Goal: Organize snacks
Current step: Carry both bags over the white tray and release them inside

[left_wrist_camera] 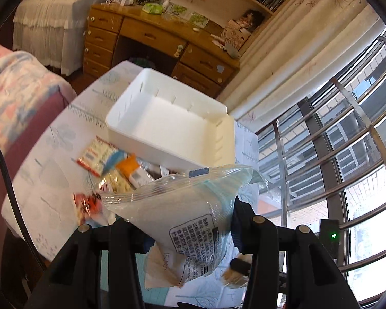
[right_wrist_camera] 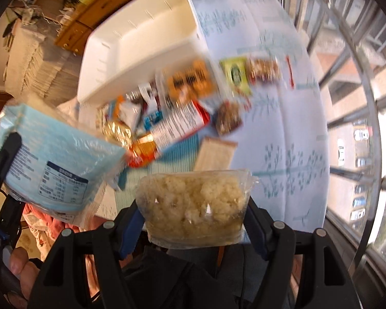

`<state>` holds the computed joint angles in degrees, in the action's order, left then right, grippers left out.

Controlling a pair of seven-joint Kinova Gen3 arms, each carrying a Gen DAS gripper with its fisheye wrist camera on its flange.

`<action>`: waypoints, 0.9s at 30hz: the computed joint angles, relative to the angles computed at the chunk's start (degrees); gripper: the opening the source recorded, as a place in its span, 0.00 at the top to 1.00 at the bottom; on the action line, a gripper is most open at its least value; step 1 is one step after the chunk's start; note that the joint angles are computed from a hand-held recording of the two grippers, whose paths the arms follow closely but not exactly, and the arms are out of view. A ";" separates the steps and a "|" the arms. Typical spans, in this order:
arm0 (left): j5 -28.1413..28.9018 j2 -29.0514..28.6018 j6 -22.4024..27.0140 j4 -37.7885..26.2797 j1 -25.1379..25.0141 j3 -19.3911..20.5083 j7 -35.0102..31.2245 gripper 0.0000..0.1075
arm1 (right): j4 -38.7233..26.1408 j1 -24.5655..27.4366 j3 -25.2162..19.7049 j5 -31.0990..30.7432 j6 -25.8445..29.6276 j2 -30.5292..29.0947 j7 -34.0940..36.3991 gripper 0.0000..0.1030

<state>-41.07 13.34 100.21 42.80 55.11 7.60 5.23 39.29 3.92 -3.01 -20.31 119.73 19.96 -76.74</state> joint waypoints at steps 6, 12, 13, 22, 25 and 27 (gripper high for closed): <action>2.39 -2.90 -3.04 2.31 -6.05 -0.07 -6.31 0.59 | -4.03 -1.05 -0.67 -2.06 -4.56 0.37 -4.01 0.31; 6.18 -5.76 -7.25 4.70 -14.99 0.52 -15.68 0.58 | -8.31 -5.13 -1.59 -1.14 -8.77 1.47 -10.15 0.31; 6.94 -6.31 -8.29 5.30 -16.62 0.49 -17.45 0.58 | -8.23 -5.80 -1.80 -0.84 -9.93 1.39 -10.65 0.31; 14.75 -9.88 -19.18 13.06 -29.93 0.03 -29.83 0.58 | -2.13 -12.70 -2.71 3.34 -24.65 -0.92 -10.59 0.31; 18.10 -10.51 -22.92 15.71 -33.73 -0.33 -32.93 0.58 | -0.65 -14.46 -2.90 4.40 -28.38 -0.90 -10.36 0.31; 21.10 -10.82 -25.79 17.83 -36.36 -0.89 -35.71 0.58 | 0.37 -15.43 -2.98 5.03 -30.70 -0.75 -10.31 0.31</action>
<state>-19.97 2.52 74.42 60.63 18.75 6.71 -30.48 39.66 -11.51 -5.99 -15.28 89.02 19.21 -87.05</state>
